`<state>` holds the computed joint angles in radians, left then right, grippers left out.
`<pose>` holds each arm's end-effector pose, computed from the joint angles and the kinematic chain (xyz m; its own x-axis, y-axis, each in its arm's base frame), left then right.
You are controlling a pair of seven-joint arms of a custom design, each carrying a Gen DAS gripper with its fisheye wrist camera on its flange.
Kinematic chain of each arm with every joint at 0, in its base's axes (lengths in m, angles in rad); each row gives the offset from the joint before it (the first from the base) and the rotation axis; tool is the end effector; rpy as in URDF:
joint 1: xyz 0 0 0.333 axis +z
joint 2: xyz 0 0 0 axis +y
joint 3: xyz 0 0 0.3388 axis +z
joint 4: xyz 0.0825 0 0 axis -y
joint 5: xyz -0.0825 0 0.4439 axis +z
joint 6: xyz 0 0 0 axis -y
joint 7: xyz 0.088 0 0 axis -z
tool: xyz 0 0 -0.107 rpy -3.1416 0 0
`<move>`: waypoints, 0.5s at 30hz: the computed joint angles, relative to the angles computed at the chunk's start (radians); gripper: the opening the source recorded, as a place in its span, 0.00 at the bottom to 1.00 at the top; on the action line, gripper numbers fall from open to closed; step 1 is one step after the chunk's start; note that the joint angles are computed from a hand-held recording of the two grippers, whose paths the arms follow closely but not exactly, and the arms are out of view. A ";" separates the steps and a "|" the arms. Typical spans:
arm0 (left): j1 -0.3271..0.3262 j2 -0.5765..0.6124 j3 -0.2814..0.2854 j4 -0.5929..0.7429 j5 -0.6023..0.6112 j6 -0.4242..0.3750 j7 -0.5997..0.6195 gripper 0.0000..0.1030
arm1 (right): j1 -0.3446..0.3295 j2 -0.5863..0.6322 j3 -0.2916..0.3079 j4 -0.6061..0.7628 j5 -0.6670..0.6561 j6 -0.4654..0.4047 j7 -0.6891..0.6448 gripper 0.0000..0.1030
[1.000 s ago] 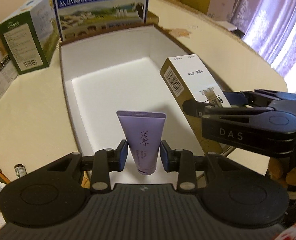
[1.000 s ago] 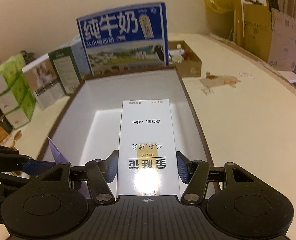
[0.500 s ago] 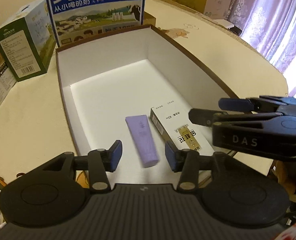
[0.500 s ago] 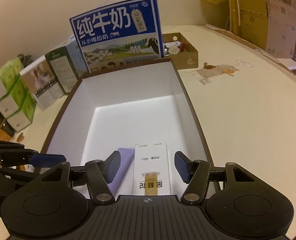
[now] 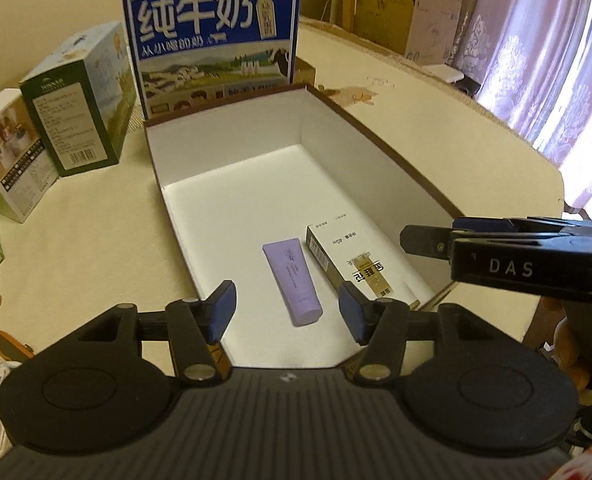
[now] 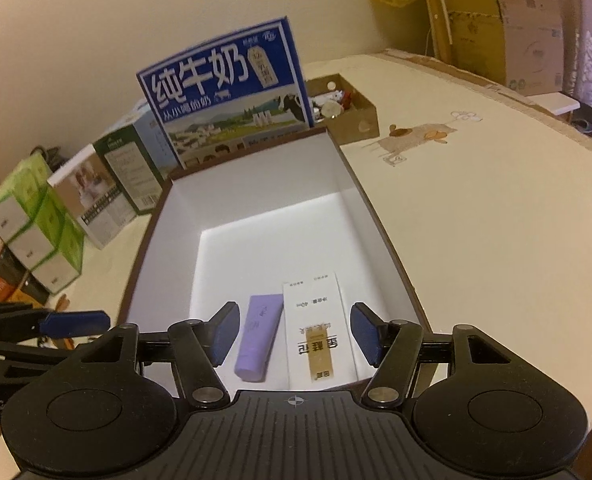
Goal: Organize rigid objects
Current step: 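Open both grippers and withdraw from the shoebox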
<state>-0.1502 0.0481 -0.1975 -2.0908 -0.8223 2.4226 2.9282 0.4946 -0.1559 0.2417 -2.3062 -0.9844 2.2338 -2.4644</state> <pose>0.5938 -0.2175 0.4218 -0.9173 -0.3936 0.0610 -0.3424 0.7010 -0.6256 0.4232 0.3518 0.4169 -0.6599 -0.6816 -0.3161 -0.3600 0.6561 -0.6633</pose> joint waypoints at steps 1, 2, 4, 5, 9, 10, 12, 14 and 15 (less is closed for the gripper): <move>0.004 -0.009 0.003 -0.005 -0.007 -0.006 0.006 0.51 | 0.002 -0.001 0.003 0.004 0.000 -0.005 0.005 0.58; 0.007 -0.018 0.006 -0.010 -0.012 -0.011 0.012 0.51 | 0.005 -0.001 0.006 0.009 0.001 -0.010 0.009 0.58; 0.013 -0.033 0.014 -0.019 -0.025 -0.021 0.025 0.52 | 0.012 0.002 0.013 0.023 0.006 -0.029 0.018 0.59; 0.017 -0.044 0.019 -0.026 -0.035 -0.026 0.034 0.54 | 0.016 0.006 0.016 0.032 0.009 -0.039 0.019 0.59; 0.031 -0.076 0.037 -0.051 -0.067 -0.039 0.065 0.59 | 0.038 0.022 0.030 0.066 0.011 -0.080 0.044 0.61; 0.035 -0.085 0.042 -0.059 -0.073 -0.039 0.074 0.59 | 0.045 0.026 0.034 0.075 0.008 -0.090 0.054 0.61; 0.042 -0.102 0.052 -0.075 -0.087 -0.039 0.096 0.60 | 0.060 0.036 0.041 0.092 0.003 -0.116 0.073 0.62; 0.049 -0.125 0.062 -0.098 -0.096 -0.026 0.118 0.64 | 0.077 0.051 0.051 0.110 -0.019 -0.140 0.099 0.62; 0.052 -0.139 0.068 -0.112 -0.110 -0.016 0.142 0.66 | 0.087 0.061 0.056 0.120 -0.035 -0.152 0.111 0.62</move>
<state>-0.0983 -0.0905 -0.1297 -2.2025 -0.9327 2.4069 3.0703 0.5814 -0.0952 0.2975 -2.1859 -1.0198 2.0819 -2.3530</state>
